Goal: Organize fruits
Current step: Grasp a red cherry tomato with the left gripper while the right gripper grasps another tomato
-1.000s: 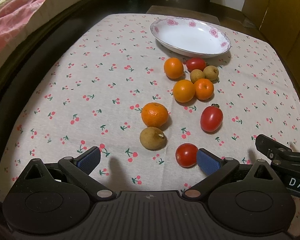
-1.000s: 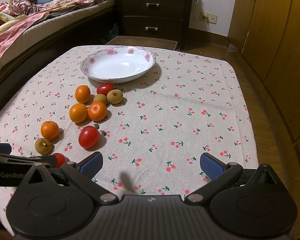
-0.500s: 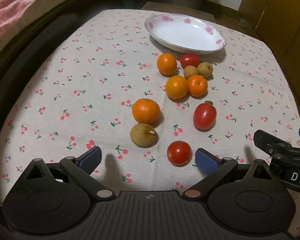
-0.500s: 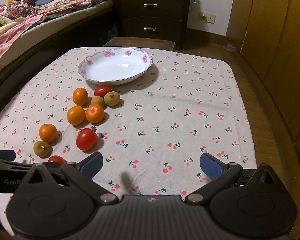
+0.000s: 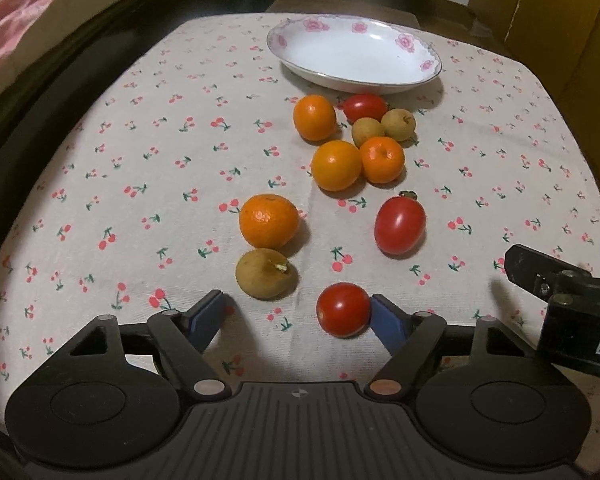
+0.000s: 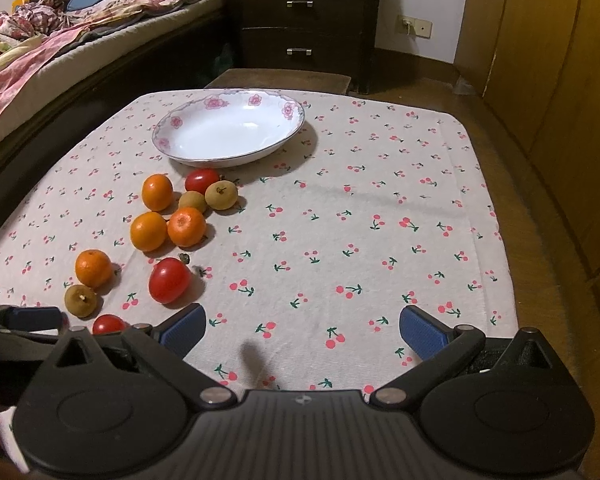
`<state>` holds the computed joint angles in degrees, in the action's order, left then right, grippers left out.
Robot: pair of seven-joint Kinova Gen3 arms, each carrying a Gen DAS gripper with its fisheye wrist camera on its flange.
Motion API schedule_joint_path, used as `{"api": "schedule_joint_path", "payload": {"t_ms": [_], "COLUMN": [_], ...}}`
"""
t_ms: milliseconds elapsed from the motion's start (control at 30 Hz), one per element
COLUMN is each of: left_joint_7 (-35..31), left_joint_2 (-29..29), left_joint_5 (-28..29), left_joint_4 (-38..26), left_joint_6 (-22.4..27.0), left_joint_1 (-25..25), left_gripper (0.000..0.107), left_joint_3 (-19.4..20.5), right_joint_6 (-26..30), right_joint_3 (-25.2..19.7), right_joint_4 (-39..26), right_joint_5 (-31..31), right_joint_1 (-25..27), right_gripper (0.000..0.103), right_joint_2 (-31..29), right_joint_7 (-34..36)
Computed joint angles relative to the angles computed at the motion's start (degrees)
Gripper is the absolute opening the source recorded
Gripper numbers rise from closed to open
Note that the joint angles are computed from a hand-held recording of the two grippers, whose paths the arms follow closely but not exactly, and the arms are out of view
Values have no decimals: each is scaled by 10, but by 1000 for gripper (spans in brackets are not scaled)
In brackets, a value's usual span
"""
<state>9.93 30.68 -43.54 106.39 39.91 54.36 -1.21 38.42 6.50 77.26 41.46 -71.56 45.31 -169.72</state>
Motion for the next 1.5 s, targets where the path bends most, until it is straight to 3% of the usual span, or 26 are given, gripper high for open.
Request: {"api": "schedule_joint_path", "payload": {"t_ms": [400, 533, 767, 833, 1267, 1500], "left_joint_7": [9, 27, 51, 46, 94, 105], "left_joint_2": [-1, -2, -14, -15, -33, -33], "left_joint_5": [-17, -33, -46, -45, -84, -102], "left_joint_4": [5, 13, 30, 30, 67, 74], "left_joint_6": [-8, -11, -24, -21, -55, -58], "left_joint_1": [5, 17, 13, 10, 13, 13], "left_gripper": [74, 71, 53, 52, 47, 47], "left_joint_3": [-3, -9, -7, -2, -8, -3], "right_joint_6": [-9, -20, -44, -45, -37, -19], "right_joint_3": [-18, -27, -43, -50, -63, -79], "right_joint_4": [-28, -35, -48, -57, -135, -180], "right_joint_5": [-31, -54, -102, -120, -200, -237], "right_joint_1": [26, 39, 58, 67, 85, 102], "right_gripper": [102, 95, 78, 68, 62, 46], "right_joint_2": [11, 15, 18, 20, 59, 86], "right_joint_7": [57, 89, 160, 185, 290, 345]}}
